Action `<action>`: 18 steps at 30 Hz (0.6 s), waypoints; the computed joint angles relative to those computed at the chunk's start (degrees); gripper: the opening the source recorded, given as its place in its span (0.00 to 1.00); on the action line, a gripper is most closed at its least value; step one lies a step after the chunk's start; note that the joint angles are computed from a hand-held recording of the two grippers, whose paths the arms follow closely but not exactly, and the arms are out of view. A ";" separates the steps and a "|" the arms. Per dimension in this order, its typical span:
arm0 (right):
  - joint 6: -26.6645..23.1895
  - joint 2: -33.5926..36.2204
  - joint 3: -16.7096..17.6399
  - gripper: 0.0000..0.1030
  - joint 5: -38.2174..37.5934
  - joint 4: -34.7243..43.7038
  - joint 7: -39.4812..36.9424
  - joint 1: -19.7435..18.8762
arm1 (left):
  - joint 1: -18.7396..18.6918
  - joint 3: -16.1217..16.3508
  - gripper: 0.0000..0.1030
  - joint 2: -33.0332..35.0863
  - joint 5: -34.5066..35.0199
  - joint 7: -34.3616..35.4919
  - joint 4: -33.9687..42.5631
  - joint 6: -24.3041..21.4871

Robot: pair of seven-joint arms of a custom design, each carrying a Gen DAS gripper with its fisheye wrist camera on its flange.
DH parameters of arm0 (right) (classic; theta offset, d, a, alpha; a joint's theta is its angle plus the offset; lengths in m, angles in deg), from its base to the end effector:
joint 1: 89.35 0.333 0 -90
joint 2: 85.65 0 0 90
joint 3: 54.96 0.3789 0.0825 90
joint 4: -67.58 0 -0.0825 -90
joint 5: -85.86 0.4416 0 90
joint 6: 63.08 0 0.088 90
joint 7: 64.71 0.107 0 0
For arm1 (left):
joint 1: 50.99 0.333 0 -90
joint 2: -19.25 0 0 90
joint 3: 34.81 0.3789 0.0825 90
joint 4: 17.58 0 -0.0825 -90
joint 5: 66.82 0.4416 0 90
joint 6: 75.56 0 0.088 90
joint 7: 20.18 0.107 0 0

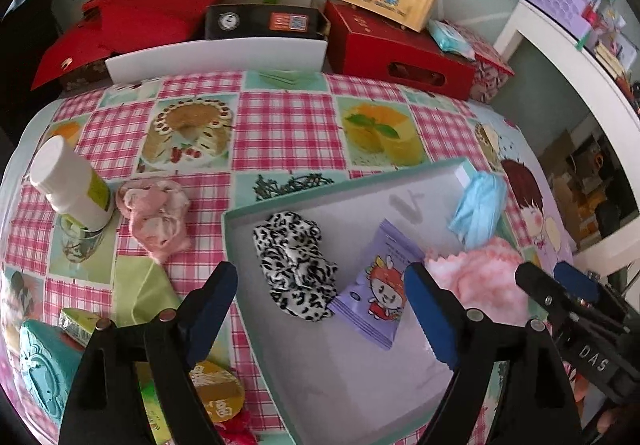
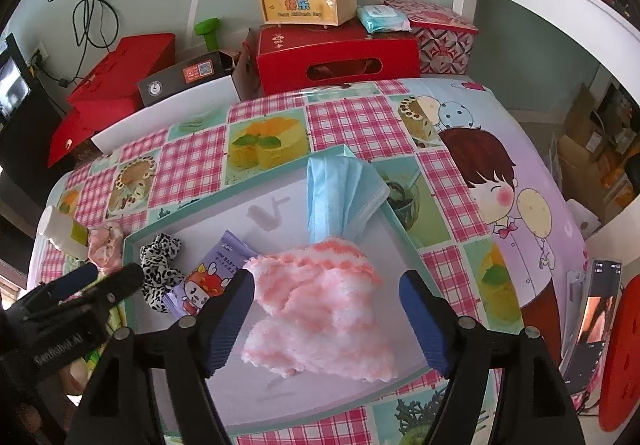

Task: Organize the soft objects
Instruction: 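Open the left tool to drop the purple bag in the tray while the right tool releases the sock, then move both open tools back from the tray toward the pile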

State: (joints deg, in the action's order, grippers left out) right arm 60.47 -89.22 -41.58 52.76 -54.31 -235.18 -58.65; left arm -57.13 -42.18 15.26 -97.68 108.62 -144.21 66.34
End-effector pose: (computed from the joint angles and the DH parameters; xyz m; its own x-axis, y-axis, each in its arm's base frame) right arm 0.4360 0.3941 0.4860 -0.5952 -0.7988 -0.0877 -0.6752 0.5562 -0.4845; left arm 0.5743 -0.1374 0.4753 -0.5443 -0.8192 0.1807 -0.7857 0.4223 -0.4521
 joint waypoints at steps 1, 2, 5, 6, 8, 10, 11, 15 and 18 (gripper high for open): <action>-0.15 0.14 0.00 0.85 0.04 0.16 -0.21 0.02 | 0.11 0.06 0.83 0.00 0.14 -0.23 0.04 0.18; -0.23 0.20 0.00 0.88 0.02 0.22 -0.28 0.05 | 0.24 0.11 0.83 0.01 0.39 -0.58 0.09 0.60; -0.73 0.31 0.05 0.98 -0.78 0.52 -0.03 0.18 | 0.71 0.35 0.84 0.33 1.25 -1.58 0.59 1.38; -0.69 0.27 0.09 1.00 -1.34 0.54 0.30 0.22 | 0.91 0.45 0.84 0.49 1.35 -1.98 0.85 1.53; -0.48 0.20 0.15 1.00 -2.39 0.58 0.95 0.28 | 1.43 0.69 0.84 0.88 1.57 -2.95 1.38 1.96; -0.10 0.22 0.15 1.00 -3.03 0.59 1.38 0.29 | 2.02 0.88 0.84 1.23 2.20 -4.07 1.83 2.68; -0.05 0.35 0.14 1.00 -3.03 0.70 1.31 0.31 | 2.34 0.99 0.84 1.42 2.64 -4.73 2.09 3.05; -0.23 0.97 0.02 1.00 -2.79 1.36 0.49 0.48 | 3.81 1.53 0.84 2.29 4.44 -7.35 3.43 3.79; -0.14 1.15 -0.09 1.00 -2.80 1.61 0.11 0.60 | 5.12 2.06 0.84 2.89 4.89 -8.49 4.61 3.70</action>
